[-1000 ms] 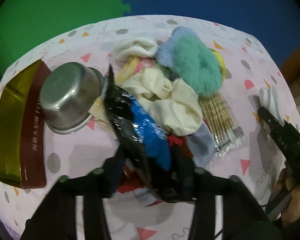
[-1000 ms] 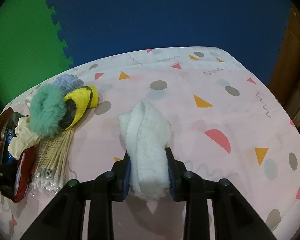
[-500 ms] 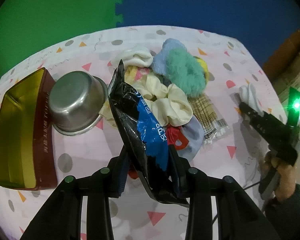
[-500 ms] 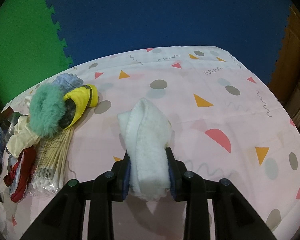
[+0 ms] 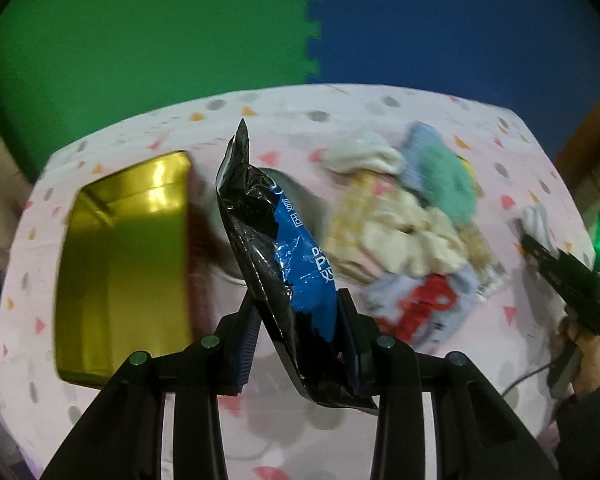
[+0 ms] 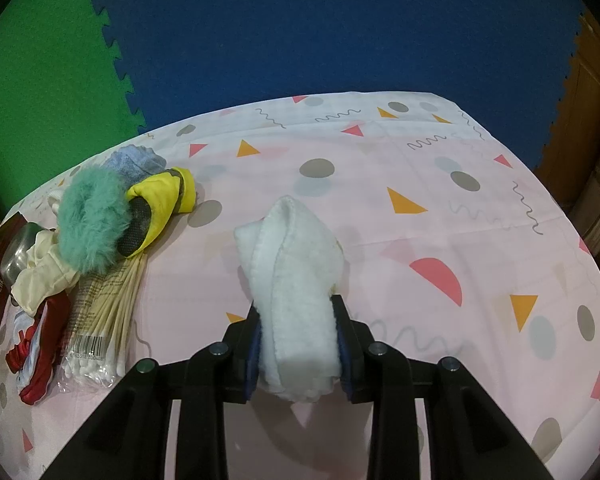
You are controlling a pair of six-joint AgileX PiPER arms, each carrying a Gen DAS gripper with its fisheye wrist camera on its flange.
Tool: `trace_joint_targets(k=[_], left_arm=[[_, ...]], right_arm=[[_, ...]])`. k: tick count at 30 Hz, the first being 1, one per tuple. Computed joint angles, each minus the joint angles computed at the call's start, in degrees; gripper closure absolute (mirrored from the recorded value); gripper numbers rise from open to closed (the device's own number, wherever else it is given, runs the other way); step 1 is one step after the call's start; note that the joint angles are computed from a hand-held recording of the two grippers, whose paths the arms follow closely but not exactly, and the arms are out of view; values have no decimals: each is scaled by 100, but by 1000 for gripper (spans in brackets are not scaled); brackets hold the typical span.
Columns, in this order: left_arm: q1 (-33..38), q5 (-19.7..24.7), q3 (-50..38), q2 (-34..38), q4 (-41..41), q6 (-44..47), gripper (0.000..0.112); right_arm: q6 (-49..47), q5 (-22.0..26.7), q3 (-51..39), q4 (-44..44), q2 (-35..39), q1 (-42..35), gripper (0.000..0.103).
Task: Organize soft objects
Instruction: 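Carry the black-blue snack bag into the gold tin tray and open the left tool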
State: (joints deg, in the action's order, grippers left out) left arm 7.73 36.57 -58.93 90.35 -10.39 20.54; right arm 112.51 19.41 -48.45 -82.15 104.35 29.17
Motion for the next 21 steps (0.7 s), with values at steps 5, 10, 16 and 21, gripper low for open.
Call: trace_joint_targets(k=[5, 10, 16, 21], left_arm=[[654, 58, -367, 183, 200, 176, 78], [1181, -41, -800, 607, 631, 199, 78], [1602, -174, -1238, 1313, 884, 222, 78], [1752, -226, -1466, 1779, 1126, 170, 78]], right_arm=[[-47, 20, -6, 34, 4, 4, 71], [-268, 115, -54, 238, 28, 53, 71], [-452, 168, -98, 412, 36, 82, 71], [-622, 238, -130, 546, 53, 106, 71]])
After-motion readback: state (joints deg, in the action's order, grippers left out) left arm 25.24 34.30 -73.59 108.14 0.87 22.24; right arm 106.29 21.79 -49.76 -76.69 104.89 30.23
